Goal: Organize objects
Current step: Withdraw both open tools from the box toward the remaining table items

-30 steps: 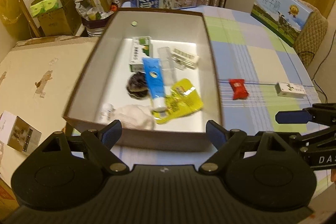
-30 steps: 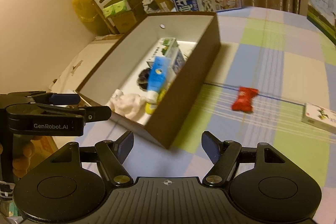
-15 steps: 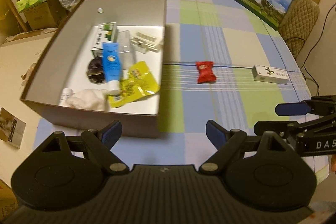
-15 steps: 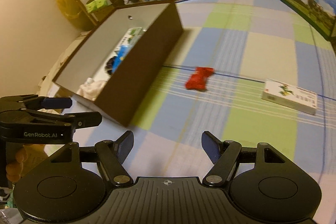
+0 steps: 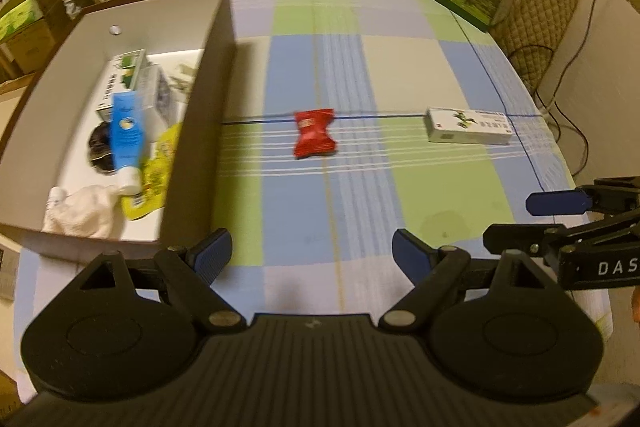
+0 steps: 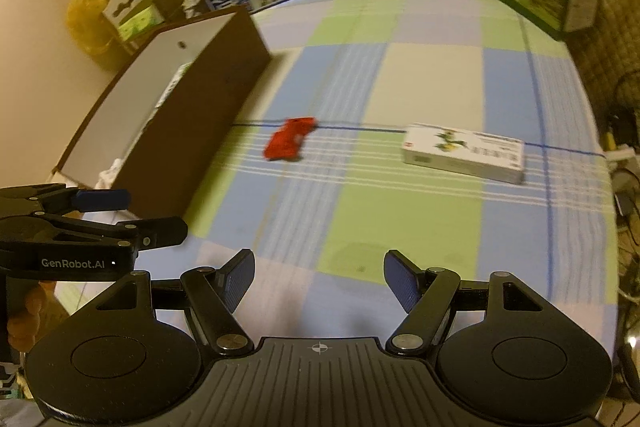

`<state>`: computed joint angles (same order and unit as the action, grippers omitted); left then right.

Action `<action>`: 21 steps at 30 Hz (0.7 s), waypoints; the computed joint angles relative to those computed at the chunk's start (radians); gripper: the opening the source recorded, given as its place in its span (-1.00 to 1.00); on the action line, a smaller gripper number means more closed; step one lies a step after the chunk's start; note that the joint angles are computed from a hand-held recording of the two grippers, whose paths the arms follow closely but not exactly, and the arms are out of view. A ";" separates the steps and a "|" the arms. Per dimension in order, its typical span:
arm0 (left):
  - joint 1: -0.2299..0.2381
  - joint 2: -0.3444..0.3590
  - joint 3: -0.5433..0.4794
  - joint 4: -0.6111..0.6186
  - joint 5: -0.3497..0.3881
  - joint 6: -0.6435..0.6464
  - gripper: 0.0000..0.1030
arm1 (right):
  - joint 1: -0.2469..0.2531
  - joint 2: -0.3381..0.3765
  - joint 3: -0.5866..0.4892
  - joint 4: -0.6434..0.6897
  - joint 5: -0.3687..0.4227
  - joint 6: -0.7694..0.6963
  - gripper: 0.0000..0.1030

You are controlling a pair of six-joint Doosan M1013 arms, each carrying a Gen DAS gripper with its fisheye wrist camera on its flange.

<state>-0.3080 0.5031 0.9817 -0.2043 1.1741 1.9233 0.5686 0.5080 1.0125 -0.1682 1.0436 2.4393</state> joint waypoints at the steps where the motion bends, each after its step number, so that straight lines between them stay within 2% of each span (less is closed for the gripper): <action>1: -0.005 0.003 -0.004 0.002 0.003 0.002 0.64 | -0.002 -0.007 0.011 -0.004 -0.001 0.010 0.34; 10: -0.040 0.032 -0.035 0.007 0.014 0.019 0.64 | -0.023 -0.049 0.082 -0.032 -0.006 0.082 0.34; 21: -0.064 0.099 -0.094 0.032 -0.006 0.022 0.63 | -0.053 -0.062 0.133 -0.043 0.003 0.135 0.34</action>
